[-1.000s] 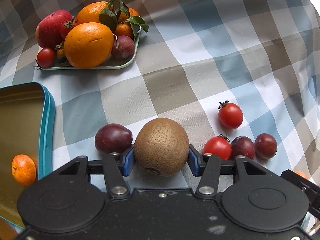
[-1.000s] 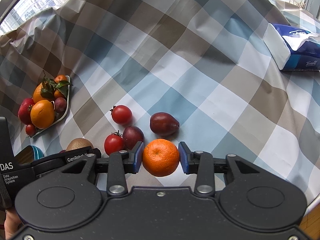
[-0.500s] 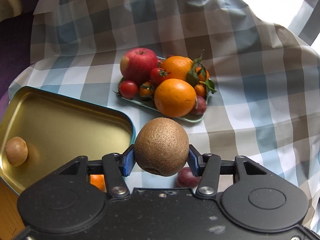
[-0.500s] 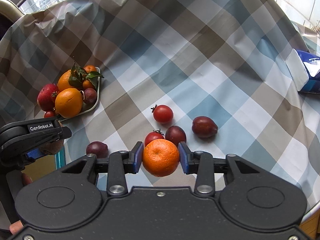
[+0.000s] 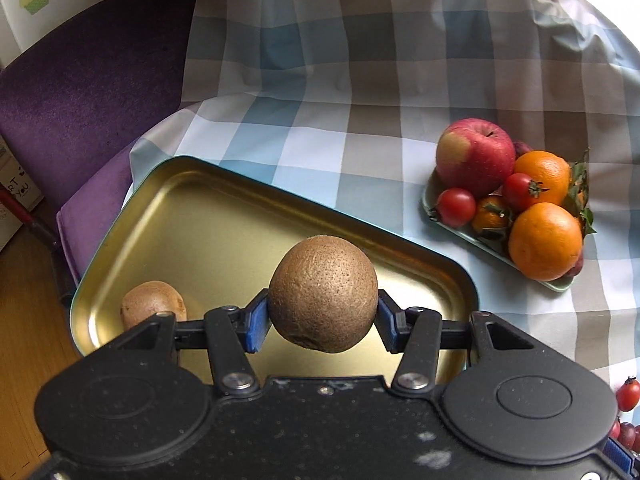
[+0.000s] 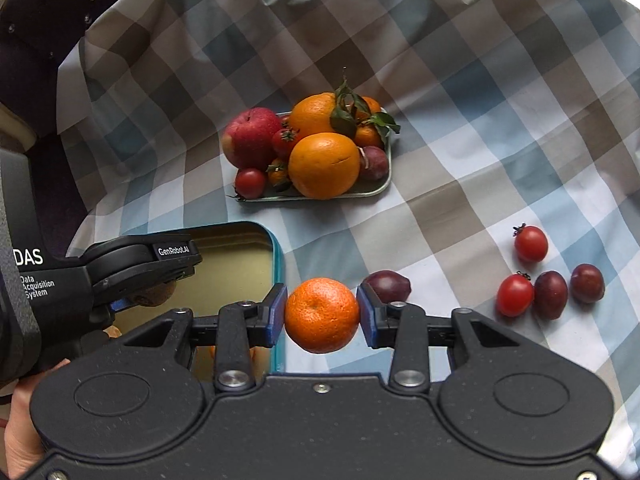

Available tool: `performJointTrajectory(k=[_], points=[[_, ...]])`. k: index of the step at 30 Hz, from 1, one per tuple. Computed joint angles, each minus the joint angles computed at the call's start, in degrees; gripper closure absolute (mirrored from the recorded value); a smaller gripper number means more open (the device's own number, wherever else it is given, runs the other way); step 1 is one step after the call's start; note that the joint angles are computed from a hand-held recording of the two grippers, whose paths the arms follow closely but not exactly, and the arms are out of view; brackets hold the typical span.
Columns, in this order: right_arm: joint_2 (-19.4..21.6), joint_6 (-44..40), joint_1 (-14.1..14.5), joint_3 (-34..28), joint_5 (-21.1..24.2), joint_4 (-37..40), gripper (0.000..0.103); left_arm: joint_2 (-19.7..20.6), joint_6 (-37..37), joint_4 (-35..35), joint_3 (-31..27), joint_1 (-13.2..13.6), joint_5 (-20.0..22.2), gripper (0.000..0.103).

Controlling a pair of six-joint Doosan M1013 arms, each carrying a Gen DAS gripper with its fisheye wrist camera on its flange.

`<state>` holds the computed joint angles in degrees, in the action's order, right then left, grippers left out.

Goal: Organize fruits
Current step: 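Carry the kiwi and tangerine over the gold tray and open both tools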

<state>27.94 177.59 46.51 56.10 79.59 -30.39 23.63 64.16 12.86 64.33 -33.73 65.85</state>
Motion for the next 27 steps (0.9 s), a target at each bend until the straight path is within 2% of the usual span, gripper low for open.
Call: performJointTrajectory(k=[8,18,22,24,27], points=[[4.3,-5.8,-1.0,-5.5,-2.8,3.9,0.056,1.0,0.7,-0.1,0.0,2.5,1.7,0.049],[7.7,-11.8,-0.7,-10.3,1.0,1.8,0.055,1.2,1.3,-1.2,-0.3,3.3,2.7,0.049],[7.4,-11.9,-0.5,-10.1,1.1,0.5,0.055,0.2,0.2,0.4,0.8,3.0,-0.1,0.047],[6.6,-10.9,-0.4,-8.9,0.2,0.1,0.055,-0.7,-0.2,2.9,1.6,2.4,-2.2,0.038],[5.4,-9.6,-0.3,-7.0,-0.4,-0.4,0.055,-1.6,0.5,4.3,2.6,1.7,-4.4,0.033]])
